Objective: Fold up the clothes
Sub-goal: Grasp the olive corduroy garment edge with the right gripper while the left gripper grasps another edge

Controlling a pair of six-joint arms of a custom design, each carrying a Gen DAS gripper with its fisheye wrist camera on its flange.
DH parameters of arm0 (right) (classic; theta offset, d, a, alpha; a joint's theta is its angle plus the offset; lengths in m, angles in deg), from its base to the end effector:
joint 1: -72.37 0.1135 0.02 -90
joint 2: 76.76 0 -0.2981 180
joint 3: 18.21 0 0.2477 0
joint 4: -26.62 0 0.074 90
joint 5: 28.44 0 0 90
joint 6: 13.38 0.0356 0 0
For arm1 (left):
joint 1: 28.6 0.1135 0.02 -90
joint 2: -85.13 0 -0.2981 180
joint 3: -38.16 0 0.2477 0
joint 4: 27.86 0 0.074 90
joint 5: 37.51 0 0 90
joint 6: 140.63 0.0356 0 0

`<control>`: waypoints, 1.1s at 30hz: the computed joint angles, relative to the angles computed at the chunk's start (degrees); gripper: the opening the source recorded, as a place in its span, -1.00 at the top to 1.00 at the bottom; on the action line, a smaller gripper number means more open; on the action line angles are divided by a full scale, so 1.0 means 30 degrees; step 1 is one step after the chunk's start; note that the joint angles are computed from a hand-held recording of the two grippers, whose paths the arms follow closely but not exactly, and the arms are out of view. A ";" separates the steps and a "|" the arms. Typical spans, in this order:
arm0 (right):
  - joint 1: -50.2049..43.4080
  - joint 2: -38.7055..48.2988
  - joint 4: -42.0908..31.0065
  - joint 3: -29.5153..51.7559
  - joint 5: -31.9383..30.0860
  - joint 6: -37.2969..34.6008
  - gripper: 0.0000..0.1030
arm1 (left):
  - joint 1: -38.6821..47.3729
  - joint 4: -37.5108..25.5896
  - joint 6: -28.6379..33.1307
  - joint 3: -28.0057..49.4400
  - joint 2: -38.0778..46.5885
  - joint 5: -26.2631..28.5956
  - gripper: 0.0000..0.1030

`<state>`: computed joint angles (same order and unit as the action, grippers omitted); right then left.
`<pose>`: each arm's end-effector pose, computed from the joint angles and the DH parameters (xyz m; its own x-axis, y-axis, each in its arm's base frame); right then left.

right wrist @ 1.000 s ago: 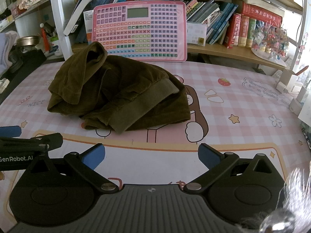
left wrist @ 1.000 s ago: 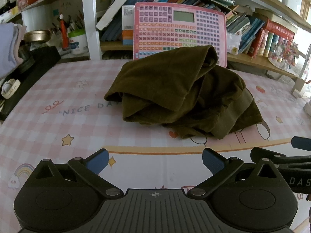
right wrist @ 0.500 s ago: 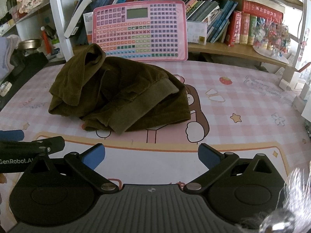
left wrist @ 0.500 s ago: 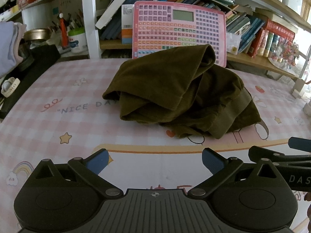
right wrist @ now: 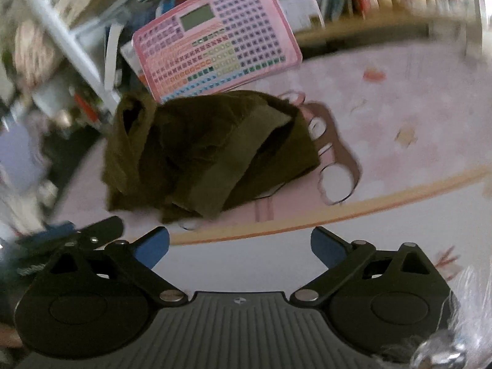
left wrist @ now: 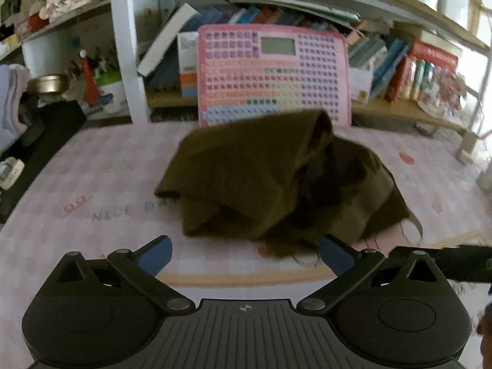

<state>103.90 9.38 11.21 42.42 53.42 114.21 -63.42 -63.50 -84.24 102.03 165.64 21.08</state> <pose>0.2582 0.1643 0.2327 -0.8138 0.2092 -0.5422 -0.1419 0.8332 0.5344 0.2339 -0.1401 0.2540 -0.6657 -0.1125 -0.7377 -0.1716 0.9852 0.0047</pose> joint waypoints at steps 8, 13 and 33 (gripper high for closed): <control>-0.2225 0.1601 0.4352 -0.0798 -0.6145 0.5873 -0.41 | -0.0057 -0.0188 -0.0712 -0.0036 -0.0333 -0.0702 -1.00; -0.1724 0.3321 0.3965 0.0867 -0.5417 0.5662 -0.19 | -0.0368 -0.0703 -0.1415 -0.0059 -0.0393 -0.0864 -1.00; -0.2847 0.2262 0.4781 -0.0721 -0.8445 0.2537 0.93 | 0.0278 0.1643 0.6316 0.3399 0.0937 0.3537 -0.99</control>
